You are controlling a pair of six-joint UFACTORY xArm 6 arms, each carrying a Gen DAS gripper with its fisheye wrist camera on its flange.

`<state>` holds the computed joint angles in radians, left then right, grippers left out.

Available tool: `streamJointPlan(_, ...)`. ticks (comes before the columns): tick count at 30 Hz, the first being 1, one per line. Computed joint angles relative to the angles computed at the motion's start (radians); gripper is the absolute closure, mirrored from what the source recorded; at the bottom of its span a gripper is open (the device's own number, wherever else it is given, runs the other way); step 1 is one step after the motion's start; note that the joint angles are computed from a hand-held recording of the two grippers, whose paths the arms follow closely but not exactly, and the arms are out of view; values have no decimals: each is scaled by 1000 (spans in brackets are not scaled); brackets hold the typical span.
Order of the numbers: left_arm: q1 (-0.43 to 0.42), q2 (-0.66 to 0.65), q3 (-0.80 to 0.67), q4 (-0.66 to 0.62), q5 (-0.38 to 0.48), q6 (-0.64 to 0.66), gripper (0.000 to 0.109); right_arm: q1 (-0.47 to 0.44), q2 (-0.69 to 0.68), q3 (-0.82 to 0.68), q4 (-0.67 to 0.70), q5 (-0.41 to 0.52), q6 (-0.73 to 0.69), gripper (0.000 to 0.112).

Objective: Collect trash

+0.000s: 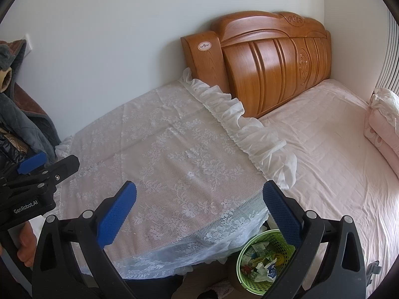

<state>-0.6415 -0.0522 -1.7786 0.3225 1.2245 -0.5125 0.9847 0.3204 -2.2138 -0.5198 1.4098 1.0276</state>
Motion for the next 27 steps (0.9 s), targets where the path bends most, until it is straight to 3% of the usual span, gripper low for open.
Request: streamJointPlan(27,3,8,21,24,-40,11,13,-11,-9,25,18,-10,6,12)
